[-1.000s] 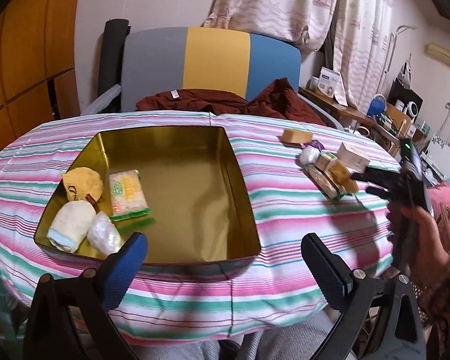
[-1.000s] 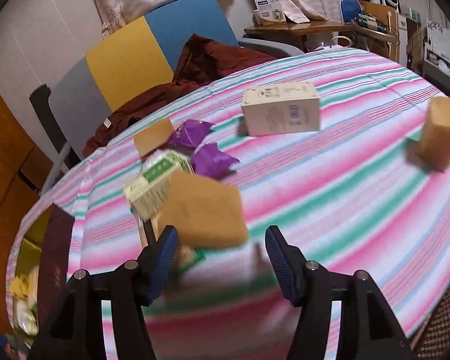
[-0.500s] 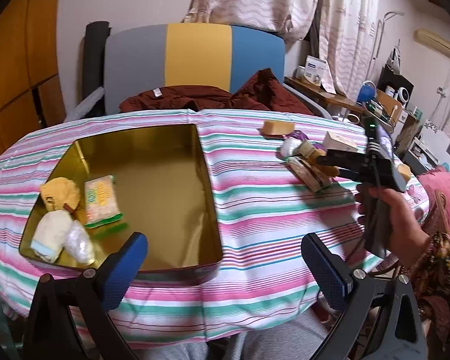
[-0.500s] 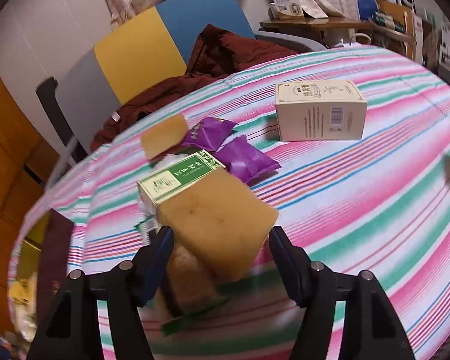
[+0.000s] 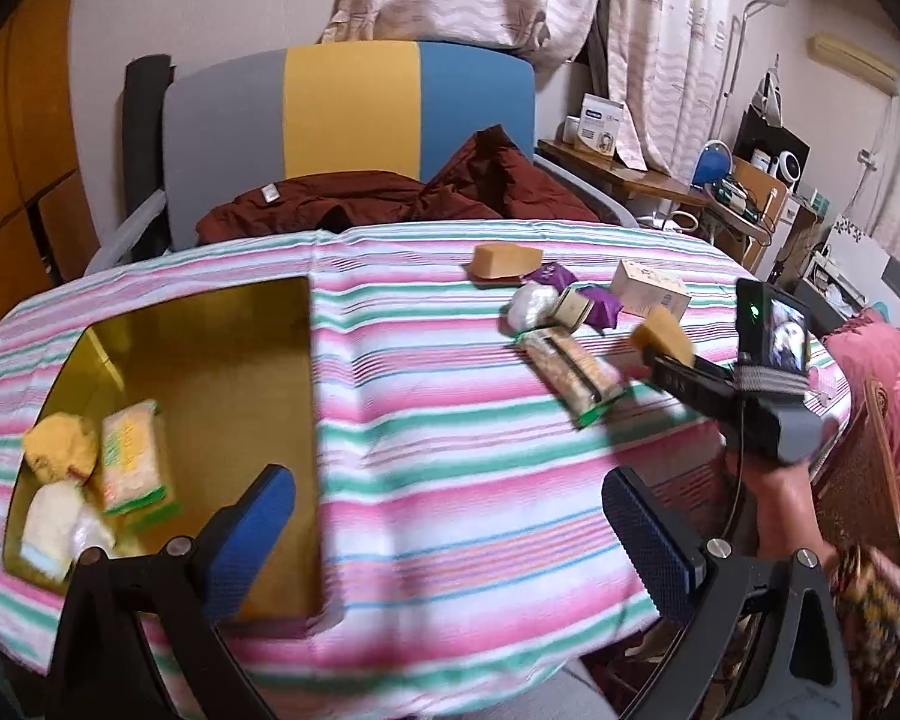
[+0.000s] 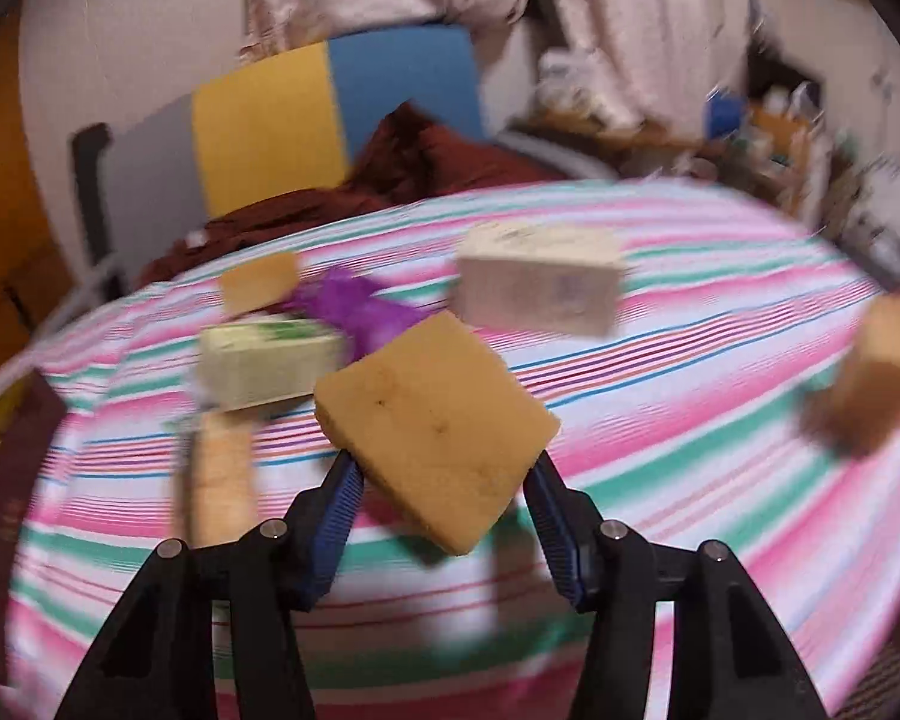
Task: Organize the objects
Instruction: 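Hold the yellow sponge in the right tool while the left tool grasps the long cracker pack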
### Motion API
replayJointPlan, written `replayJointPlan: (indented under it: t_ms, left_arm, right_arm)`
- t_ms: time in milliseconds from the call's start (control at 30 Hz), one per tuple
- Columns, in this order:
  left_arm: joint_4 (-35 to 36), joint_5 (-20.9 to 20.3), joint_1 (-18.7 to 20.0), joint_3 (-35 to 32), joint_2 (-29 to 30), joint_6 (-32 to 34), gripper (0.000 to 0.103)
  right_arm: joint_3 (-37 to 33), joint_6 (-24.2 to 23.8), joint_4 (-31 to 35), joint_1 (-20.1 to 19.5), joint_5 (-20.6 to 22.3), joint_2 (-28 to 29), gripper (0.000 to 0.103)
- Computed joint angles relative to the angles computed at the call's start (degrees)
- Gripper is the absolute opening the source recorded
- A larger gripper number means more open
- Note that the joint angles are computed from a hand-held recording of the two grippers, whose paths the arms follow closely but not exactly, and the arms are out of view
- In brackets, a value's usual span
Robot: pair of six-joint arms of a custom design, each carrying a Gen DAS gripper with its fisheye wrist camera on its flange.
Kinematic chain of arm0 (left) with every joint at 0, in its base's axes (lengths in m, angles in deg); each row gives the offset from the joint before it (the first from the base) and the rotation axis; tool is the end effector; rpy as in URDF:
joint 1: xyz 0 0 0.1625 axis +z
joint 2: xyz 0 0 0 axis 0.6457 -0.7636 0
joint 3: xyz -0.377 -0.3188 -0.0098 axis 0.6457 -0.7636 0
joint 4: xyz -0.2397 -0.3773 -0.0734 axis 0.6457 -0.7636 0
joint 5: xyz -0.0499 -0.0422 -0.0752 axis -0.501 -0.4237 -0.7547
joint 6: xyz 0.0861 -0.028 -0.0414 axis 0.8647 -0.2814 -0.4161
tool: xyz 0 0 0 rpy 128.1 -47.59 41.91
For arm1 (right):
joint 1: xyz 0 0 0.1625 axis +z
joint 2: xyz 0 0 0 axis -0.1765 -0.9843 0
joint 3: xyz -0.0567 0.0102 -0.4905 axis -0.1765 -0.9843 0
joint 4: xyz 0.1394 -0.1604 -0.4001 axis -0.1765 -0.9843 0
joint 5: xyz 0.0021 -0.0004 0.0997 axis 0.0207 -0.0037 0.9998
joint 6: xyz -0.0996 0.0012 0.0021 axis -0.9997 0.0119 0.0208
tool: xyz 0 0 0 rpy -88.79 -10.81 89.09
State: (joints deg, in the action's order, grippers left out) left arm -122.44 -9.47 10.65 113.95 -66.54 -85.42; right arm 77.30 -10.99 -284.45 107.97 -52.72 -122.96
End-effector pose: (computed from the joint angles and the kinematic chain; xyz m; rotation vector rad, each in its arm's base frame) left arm -0.2008 -0.5619 0.2241 0.6834 2.3842 -0.8324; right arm 0.1543 -0.6472 0.1324 0.0545 -2.1053 1.1089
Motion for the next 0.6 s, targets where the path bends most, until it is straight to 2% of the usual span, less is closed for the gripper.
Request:
replayJointPlan:
  t_ms: [67, 167, 200, 400, 600]
  left_arm:
    - [0.81, 0.00, 0.02, -1.97, 2.47, -0.28, 0.103]
    - [2.75, -1.11, 0.48, -6.09, 7.02, -1.35, 0.103]
    - [3.21, -1.18, 0.55, -7.18, 8.27, -1.61, 0.103]
    - [7.90, -1.82, 1.58, -15.74, 16.66, -3.71, 0.103]
    - [14.78, -1.66, 3.32, -23.85, 23.09, -8.94, 0.103]
  right_arm:
    - [0.77, 0.90, -1.84, -0.57, -0.40, -0.38, 0.056]
    - [2.57, 6.99, -1.55, -2.02, 0.38, -1.78, 0.056]
    - [3.38, 8.48, -1.47, -2.57, 1.83, -2.35, 0.056]
    - [3.76, 7.33, -3.91, -2.38, 2.15, -1.68, 0.056]
    - [4.00, 7.49, -5.09, -2.68, 3.41, -1.60, 0.056]
